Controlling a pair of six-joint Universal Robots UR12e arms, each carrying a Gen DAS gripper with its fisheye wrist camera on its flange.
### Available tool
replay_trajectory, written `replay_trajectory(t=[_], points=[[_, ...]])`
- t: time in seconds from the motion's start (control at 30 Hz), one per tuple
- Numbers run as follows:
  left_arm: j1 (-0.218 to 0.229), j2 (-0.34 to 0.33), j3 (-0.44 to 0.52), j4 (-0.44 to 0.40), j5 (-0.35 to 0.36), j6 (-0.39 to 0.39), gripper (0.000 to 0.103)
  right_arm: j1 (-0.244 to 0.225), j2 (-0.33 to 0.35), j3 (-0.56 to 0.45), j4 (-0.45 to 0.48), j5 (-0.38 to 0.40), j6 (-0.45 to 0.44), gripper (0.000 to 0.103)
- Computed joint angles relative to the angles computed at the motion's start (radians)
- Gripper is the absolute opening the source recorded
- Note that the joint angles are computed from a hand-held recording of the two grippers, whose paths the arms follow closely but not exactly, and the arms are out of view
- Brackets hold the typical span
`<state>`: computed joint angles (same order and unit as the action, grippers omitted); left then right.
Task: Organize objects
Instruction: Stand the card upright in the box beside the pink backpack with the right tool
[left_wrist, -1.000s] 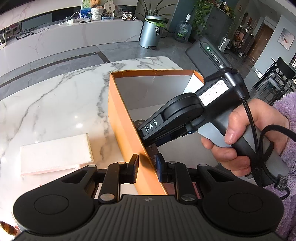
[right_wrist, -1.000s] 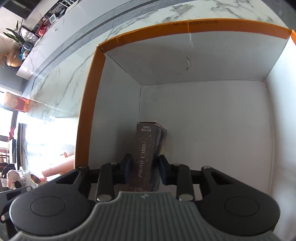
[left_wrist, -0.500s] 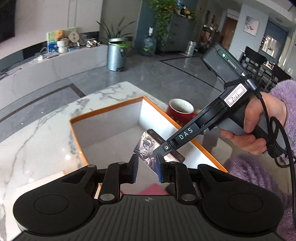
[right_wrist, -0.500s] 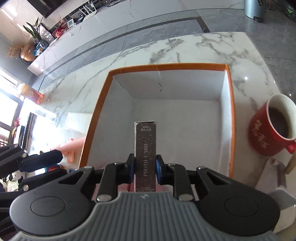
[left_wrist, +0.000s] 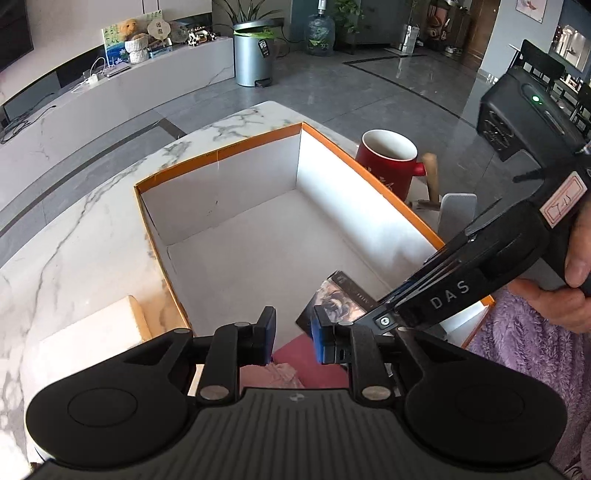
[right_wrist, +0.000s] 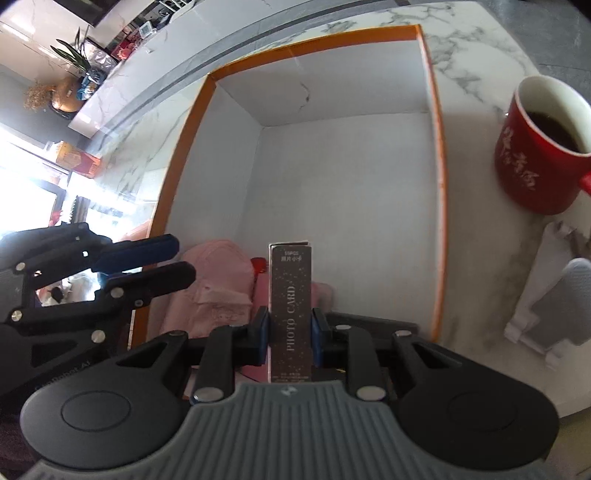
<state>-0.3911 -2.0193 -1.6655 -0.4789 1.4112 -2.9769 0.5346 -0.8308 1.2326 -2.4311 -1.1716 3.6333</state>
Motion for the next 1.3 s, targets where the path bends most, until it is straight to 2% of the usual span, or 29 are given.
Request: replay_trajectory(t=[0.23,0.3,0.37,0.4,0.43,0.5,0.57,0.6,0.63,0.73,0.9,1.03,1.13,1.23,1.3], points=[[-0.003,0.010,-0.020,-0.038,0.016,0.023,0.023,-0.013,0.058,-0.008,0.013,0.178,0.104,0.024],[-0.001,0.012,-0.025,-0.042,0.011,0.022,0.023,-0.009,0.051,-0.006,0.023,0.157,0.075,0.025],[0.000,0.014,-0.029,-0.041,0.015,0.024,0.023,0.009,0.042,-0.028,0.090,0.061,0.005,0.033],[0.000,0.016,-0.033,-0.037,0.016,0.024,0.023,0.019,0.039,-0.042,0.122,0.005,-0.035,0.042],[0.001,0.018,-0.037,-0.033,0.014,0.022,0.023,0.027,0.037,-0.050,0.136,-0.030,-0.062,0.046],[0.003,0.025,-0.047,-0.023,0.009,0.015,0.023,0.035,0.039,-0.067,0.169,-0.070,-0.093,0.044],[0.006,0.033,-0.059,-0.009,0.003,0.012,0.023,0.035,0.043,-0.074,0.185,-0.065,-0.099,0.041],[0.006,0.036,-0.064,-0.005,0.003,0.009,0.023,0.034,0.048,-0.079,0.195,-0.053,-0.094,0.031],[0.007,0.039,-0.068,-0.001,0.003,0.007,0.024,0.033,0.051,-0.078,0.193,-0.041,-0.083,0.026],[0.010,0.050,-0.081,0.008,-0.002,0.004,0.023,0.031,0.056,-0.064,0.143,-0.005,-0.071,0.024],[0.022,0.077,-0.113,0.049,-0.016,-0.027,0.023,0.039,0.049,-0.066,0.150,-0.041,-0.068,0.025],[0.036,0.118,-0.159,0.096,-0.017,-0.063,0.024,0.049,0.027,-0.051,0.118,-0.077,-0.080,0.025],[0.046,0.156,-0.198,0.120,0.018,-0.093,0.024,0.060,0.007,-0.037,0.052,-0.112,-0.117,0.025],[0.056,0.195,-0.237,0.133,0.088,-0.147,0.024,0.076,-0.012,-0.024,-0.034,-0.148,-0.166,0.025],[0.066,0.221,-0.265,0.140,0.129,-0.195,0.028,0.086,-0.014,-0.032,-0.087,-0.153,-0.195,0.026]])
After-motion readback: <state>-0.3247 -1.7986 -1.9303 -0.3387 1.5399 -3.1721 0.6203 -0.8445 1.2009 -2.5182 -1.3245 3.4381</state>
